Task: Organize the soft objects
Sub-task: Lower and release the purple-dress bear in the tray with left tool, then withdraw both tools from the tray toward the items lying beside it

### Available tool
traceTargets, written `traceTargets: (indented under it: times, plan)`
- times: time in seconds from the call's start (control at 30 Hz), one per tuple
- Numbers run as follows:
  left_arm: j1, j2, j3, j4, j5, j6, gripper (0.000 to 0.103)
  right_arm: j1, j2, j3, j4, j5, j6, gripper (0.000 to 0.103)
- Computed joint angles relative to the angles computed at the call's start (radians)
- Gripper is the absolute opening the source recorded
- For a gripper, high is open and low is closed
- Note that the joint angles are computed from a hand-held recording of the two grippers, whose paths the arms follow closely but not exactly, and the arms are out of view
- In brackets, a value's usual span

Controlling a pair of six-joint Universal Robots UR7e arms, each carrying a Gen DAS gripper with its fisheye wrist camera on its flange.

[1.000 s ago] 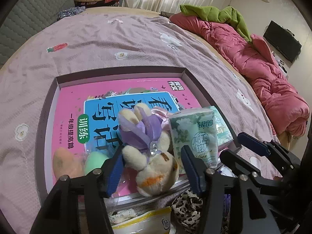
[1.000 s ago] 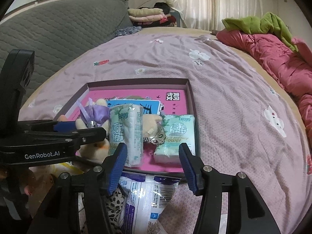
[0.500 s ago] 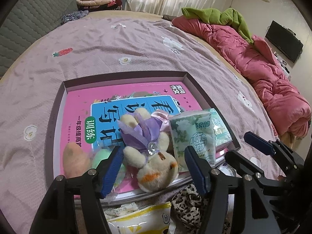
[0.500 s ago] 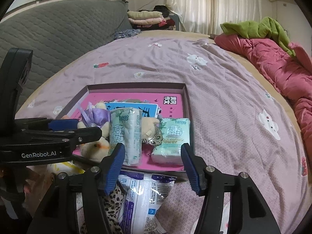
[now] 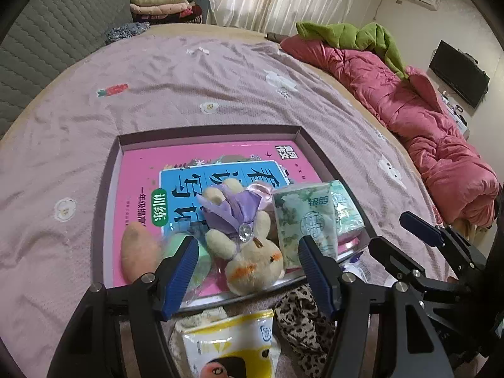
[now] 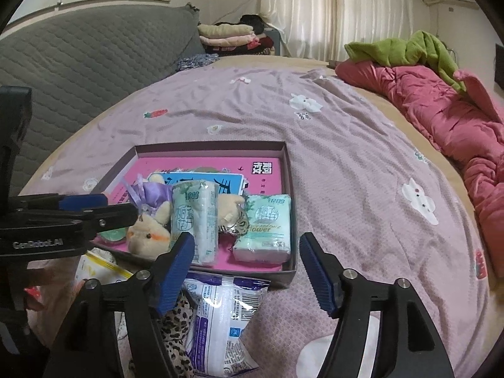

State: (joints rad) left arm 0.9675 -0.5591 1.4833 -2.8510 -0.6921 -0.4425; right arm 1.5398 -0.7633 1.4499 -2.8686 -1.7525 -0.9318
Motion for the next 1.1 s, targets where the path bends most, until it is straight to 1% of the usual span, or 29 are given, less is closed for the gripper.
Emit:
traceTargets:
  times: [0.37, 0.77, 0.93, 1.1]
  plan:
    - [-0.033, -0.040, 0.059, -0.012, 0.040, -0.048, 0.066, 0.009, -0.042, 0.053, -0.061, 0.024, -0.013, 0.074]
    - [-0.072, -0.085, 0.126, -0.014, 0.087, -0.094, 0.066, 0.012, -0.102, 0.106, -0.095, 0.056, -0.006, 0.075]
    - [-0.090, -0.108, 0.161, -0.011, 0.117, -0.120, 0.066, 0.012, -0.127, 0.128, -0.104, 0.068, -0.011, 0.075]
    - [-0.101, -0.133, 0.195, -0.012, 0.132, -0.152, 0.066, 0.012, -0.153, 0.156, -0.114, 0.072, -0.021, 0.075]
